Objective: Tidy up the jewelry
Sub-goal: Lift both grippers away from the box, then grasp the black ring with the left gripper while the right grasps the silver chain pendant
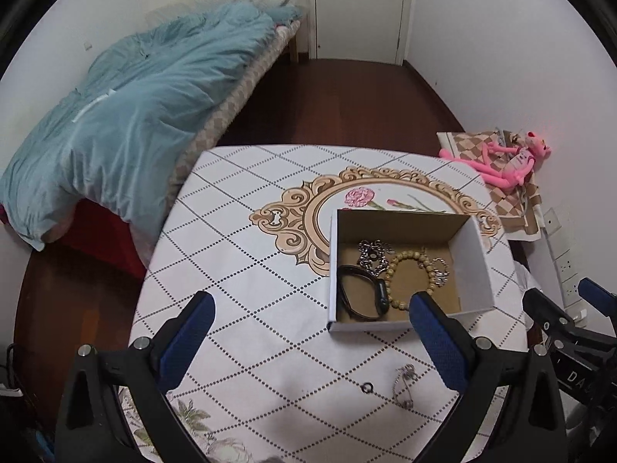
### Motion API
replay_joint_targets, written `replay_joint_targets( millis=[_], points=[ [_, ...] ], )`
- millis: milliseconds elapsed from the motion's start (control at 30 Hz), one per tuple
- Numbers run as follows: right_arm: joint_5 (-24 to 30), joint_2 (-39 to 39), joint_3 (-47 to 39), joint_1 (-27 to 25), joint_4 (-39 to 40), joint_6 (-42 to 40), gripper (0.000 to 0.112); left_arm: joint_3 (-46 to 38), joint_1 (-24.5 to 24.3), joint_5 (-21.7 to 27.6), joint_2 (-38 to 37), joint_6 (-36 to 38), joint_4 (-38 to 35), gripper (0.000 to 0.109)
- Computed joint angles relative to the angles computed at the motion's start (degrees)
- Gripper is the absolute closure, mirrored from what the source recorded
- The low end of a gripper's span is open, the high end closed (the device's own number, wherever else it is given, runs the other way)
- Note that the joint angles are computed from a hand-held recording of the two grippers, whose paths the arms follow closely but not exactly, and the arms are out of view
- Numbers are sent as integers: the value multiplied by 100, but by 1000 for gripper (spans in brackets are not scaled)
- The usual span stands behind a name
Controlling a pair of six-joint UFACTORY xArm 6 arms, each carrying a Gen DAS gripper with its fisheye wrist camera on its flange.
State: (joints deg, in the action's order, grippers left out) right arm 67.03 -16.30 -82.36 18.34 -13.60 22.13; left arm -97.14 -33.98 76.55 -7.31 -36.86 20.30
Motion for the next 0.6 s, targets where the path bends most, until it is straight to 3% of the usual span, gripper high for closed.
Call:
replay_joint_targets(
  millis=[367,600],
  points=[
    [59,-715,-81,344,-628,437,13,-335,-477,251,-350,-221,471,6],
    [118,-977,13,406,-606,540,13,-364,-734,418,-488,-225,546,6]
  ],
)
